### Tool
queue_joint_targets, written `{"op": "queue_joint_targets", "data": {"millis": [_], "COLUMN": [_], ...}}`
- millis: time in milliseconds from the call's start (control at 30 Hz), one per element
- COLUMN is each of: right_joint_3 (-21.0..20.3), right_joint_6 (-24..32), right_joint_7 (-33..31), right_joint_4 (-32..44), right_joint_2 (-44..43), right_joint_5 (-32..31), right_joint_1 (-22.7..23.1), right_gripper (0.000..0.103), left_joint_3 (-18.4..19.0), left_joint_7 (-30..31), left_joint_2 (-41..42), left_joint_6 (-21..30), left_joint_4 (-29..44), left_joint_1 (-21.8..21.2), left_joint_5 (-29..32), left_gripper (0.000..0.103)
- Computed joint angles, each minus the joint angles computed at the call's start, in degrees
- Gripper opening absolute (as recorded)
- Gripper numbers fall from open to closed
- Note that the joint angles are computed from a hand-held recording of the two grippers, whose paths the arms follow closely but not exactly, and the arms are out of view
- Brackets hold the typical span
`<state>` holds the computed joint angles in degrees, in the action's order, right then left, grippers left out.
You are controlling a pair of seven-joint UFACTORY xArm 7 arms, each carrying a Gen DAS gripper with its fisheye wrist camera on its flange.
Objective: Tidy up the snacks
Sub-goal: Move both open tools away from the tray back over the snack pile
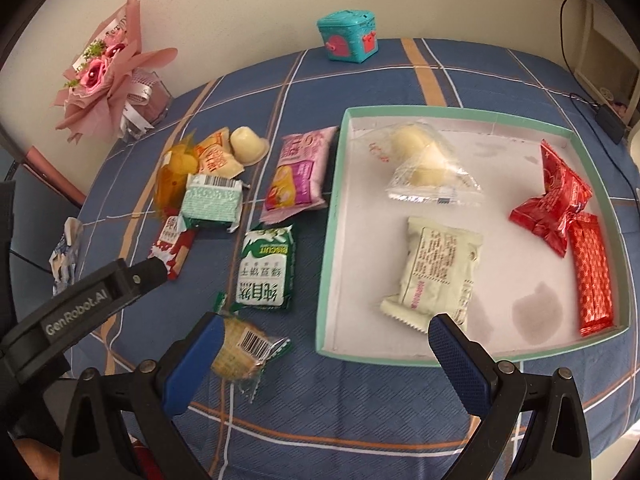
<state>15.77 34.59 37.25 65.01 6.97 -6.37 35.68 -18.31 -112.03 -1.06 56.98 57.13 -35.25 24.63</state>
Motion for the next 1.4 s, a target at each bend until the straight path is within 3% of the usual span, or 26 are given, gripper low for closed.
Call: {"op": "queue_joint_targets", "data": {"millis": [400, 667, 800, 1133, 1400], "right_joint_3": [0.96, 1.55, 0.99, -0.46, -1.11], "right_joint_6": [1.07, 1.36, 1.99, 6.19, 6.96], "right_joint_7": [0.11, -1.53, 1.0, 5.75, 6.13], "right_joint_4": [-1.22, -1.35, -0.68, -0.91, -3.69], "right_joint_2": [-0.53, -0.1, 0.14, -0.97, -3.55], "right_joint_5": [3.77, 7.63, 4.77, 0.38, 2.53], "right_joint_1": [0.93, 0.78, 1.52, 0.25, -3.04], "right_gripper": [0.103, 0.094, 0.092, 0.089, 0.089], "left_joint_3": [0.06, 0.3, 0.51, 1.33, 2.76], "left_joint_7": [1.51, 2.02, 3.52, 7.71, 13.01], "left_joint_2": [-0.04, -0.59, -0.3, 4.23, 10.61], "left_joint_6": [-5.32, -9.15, -11.74, -13.33, -11.9], "left_joint_4": [-2.95, -5.46, -6.21, -1.96, 5.31], "left_joint_1": [-0.41, 0.5, 0.96, 0.41, -1.86], "left_joint_5": [-3.97, -6.25, -6.76, -7.0, -7.88], "left_gripper": [0.1, 0.1, 0.1, 0.1, 0.1]}}
